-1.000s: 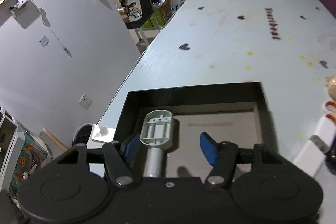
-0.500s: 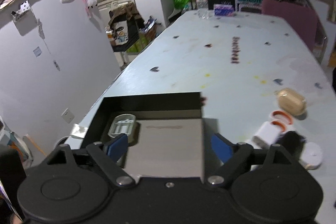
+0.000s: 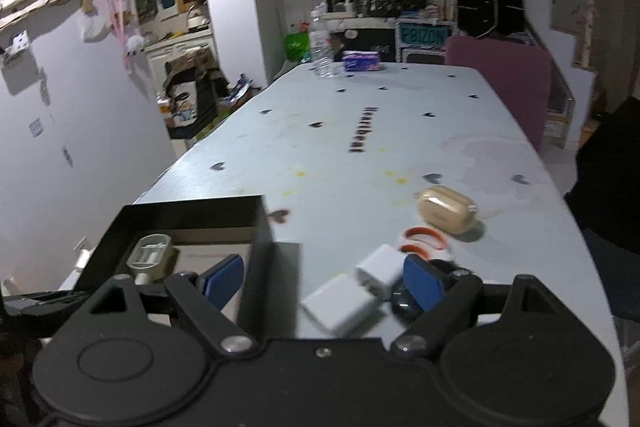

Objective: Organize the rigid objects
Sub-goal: 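Reach the right tool to the black smartwatch and grasp it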

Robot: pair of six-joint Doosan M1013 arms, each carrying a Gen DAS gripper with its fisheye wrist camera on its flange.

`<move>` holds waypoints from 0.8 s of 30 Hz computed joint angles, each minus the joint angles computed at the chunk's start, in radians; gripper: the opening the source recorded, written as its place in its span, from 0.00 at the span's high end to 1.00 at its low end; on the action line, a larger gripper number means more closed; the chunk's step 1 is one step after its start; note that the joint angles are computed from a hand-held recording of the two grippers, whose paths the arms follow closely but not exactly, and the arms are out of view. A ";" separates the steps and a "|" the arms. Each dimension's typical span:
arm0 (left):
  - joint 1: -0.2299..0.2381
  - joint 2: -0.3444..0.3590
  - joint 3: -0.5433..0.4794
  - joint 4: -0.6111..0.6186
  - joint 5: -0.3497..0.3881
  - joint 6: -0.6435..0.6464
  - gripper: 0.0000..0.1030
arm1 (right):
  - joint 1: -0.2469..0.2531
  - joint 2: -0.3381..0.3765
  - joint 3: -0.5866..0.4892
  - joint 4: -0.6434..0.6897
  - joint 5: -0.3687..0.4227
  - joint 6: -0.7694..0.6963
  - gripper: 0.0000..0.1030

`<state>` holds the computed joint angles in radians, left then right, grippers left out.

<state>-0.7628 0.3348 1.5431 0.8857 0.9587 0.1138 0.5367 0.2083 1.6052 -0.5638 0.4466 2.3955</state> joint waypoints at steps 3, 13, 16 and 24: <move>0.000 0.001 -0.002 -0.001 0.002 0.003 0.97 | -0.015 -0.012 0.030 -0.124 0.002 0.154 0.15; 0.001 0.003 -0.004 -0.003 -0.003 0.001 0.97 | -0.066 0.019 0.061 -0.084 0.080 0.249 0.24; 0.001 0.002 -0.003 -0.003 -0.004 0.000 0.97 | -0.092 0.034 0.046 0.083 0.092 0.092 0.32; 0.004 -0.001 0.000 -0.008 -0.014 -0.002 0.98 | -0.141 0.074 0.002 0.401 0.131 -0.268 0.33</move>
